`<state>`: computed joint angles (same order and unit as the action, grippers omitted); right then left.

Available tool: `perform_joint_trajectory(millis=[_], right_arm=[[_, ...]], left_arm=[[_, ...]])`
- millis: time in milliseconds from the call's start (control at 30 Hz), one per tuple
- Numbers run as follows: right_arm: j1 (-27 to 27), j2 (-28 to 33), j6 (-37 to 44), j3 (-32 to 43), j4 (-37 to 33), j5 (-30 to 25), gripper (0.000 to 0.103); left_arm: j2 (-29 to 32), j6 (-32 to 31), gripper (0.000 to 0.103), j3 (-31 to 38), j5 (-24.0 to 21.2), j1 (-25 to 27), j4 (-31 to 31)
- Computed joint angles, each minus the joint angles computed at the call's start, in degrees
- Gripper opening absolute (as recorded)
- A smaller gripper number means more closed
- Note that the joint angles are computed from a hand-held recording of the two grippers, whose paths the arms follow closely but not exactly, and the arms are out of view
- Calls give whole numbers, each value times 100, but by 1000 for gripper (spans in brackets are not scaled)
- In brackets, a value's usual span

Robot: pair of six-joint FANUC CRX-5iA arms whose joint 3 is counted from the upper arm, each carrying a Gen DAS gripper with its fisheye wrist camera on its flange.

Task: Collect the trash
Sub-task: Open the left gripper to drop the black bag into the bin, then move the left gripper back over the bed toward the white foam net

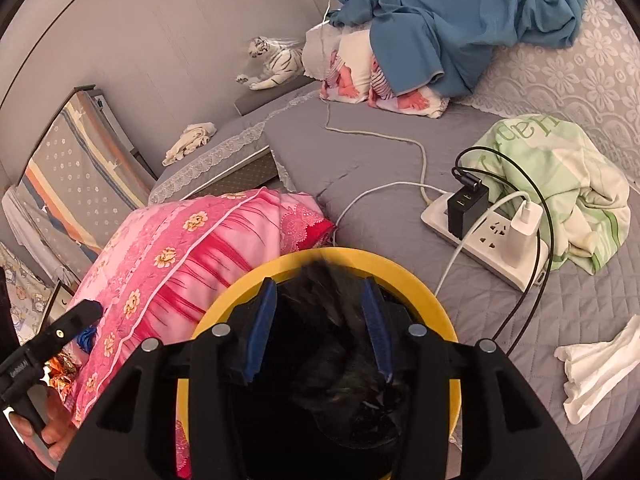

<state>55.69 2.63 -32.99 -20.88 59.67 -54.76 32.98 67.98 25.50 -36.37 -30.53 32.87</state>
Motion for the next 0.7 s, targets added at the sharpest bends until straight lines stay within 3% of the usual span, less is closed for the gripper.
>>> perform_joint_trajectory(millis=[467, 700], right_arm=[[-26, 615, 877, 935, 200, 326, 42], [-3, 1180, 1541, 1743, 354, 686, 42]], left_arm=[[-1450, 533, 59, -1572, 988, 679, -436], [-2363, 1856, 59, -2090, 1156, 1111, -1828]])
